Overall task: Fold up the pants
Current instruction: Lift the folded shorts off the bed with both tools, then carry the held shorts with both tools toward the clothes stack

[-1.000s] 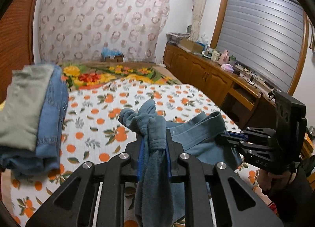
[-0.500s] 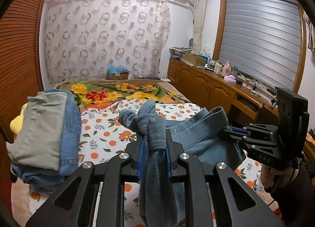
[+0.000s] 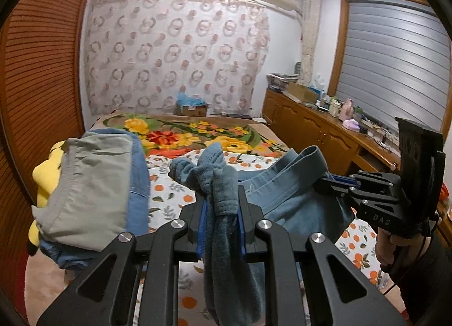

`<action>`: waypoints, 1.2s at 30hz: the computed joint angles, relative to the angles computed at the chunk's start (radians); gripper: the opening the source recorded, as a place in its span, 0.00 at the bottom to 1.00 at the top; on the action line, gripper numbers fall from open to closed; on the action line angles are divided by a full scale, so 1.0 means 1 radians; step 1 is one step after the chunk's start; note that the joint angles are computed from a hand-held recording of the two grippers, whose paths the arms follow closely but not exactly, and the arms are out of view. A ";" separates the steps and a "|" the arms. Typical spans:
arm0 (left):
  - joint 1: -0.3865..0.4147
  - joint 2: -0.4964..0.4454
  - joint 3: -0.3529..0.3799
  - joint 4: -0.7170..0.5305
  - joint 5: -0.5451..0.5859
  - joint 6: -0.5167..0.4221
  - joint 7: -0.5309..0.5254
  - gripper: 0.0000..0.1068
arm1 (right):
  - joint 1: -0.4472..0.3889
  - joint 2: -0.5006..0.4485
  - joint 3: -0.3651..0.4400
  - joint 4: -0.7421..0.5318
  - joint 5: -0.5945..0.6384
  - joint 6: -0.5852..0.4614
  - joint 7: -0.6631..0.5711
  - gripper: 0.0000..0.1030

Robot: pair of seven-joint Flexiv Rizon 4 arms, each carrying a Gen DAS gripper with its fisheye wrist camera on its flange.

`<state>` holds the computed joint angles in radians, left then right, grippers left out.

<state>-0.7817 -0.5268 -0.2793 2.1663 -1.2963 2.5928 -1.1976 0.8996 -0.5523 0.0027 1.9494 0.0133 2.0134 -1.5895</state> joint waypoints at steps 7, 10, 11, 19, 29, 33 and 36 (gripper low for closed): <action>0.015 0.046 0.013 0.052 -0.033 0.025 -0.014 0.17 | -0.108 -0.072 0.082 -0.154 -0.162 -0.074 0.035 0.10; 0.018 0.056 0.014 0.065 -0.071 0.049 -0.005 0.17 | -0.163 -0.115 0.135 -0.230 -0.248 -0.111 0.063 0.10; 0.021 0.059 0.015 0.072 -0.076 0.056 -0.009 0.17 | -0.175 -0.130 0.147 -0.253 -0.275 -0.119 0.068 0.10; 0.057 0.089 0.026 0.130 -0.089 0.058 -0.065 0.17 | -0.303 -0.281 0.320 -0.479 -0.486 -0.218 0.094 0.10; 0.094 0.092 0.048 0.153 -0.101 0.100 -0.103 0.17 | -0.382 -0.487 0.562 -0.777 -0.578 -0.381 -0.056 0.10; 0.110 0.081 0.049 0.174 -0.114 0.103 -0.153 0.17 | -0.348 -0.588 0.641 -0.949 -0.577 -0.477 -0.167 0.10; 0.114 0.077 0.055 0.206 -0.118 0.117 -0.225 0.17 | -0.309 -0.665 0.706 -1.094 -0.576 -0.582 -0.270 0.10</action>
